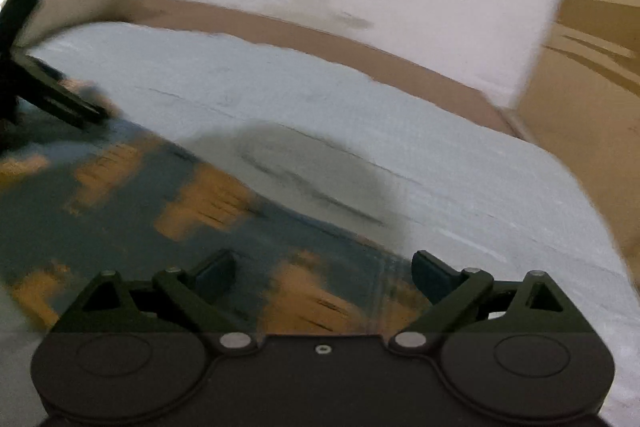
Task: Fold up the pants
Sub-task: 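Open the right tool and smooth the folded pants with both tools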
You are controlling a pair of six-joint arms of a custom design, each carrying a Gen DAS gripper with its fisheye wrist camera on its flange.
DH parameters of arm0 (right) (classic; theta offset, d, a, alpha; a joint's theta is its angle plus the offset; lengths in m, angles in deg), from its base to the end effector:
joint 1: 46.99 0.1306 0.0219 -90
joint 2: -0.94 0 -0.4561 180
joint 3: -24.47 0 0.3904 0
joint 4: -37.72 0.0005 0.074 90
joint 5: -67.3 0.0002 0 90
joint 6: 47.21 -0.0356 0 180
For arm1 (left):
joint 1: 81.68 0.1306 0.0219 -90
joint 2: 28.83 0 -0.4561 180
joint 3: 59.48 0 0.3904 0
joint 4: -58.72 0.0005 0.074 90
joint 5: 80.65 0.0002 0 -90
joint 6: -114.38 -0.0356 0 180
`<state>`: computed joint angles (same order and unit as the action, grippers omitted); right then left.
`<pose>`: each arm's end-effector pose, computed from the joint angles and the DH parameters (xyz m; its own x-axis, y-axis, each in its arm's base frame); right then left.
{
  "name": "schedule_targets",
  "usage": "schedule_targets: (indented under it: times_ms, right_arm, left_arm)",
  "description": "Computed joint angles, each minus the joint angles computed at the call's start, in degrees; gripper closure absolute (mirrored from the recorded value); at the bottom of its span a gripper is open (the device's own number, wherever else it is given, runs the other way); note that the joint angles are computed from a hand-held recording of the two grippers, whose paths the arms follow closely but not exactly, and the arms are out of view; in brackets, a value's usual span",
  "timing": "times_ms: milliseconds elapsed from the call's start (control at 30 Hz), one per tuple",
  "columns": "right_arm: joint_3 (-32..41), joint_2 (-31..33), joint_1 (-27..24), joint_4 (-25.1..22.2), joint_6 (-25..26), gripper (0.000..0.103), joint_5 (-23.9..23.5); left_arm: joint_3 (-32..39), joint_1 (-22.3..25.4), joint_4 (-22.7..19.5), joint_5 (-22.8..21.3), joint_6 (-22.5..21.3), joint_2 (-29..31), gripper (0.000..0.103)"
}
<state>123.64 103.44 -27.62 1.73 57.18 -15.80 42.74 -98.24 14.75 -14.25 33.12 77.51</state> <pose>0.5627 0.1928 0.4838 -0.5190 -0.4440 -0.7304 -0.3826 0.8848 -0.2660 0.5893 -0.1609 0.4607 -0.7058 0.0646 -0.7055 -0.1036 0.9757 0.1930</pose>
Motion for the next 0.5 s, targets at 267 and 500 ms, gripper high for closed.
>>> schedule_targets:
  times_ms: [267, 500]
  right_arm:
    - [-8.5, -7.9, -4.9, 5.4, -7.0, 0.001, -4.1]
    - [-14.5, -14.7, -4.6, 4.5, -17.4, 0.001, -6.6]
  left_arm:
    - [3.5, -3.7, -3.4, -1.1, 3.2, -1.1, 0.0]
    - [5.1, -8.3, -1.3, 7.6, 2.1, -1.6, 0.0]
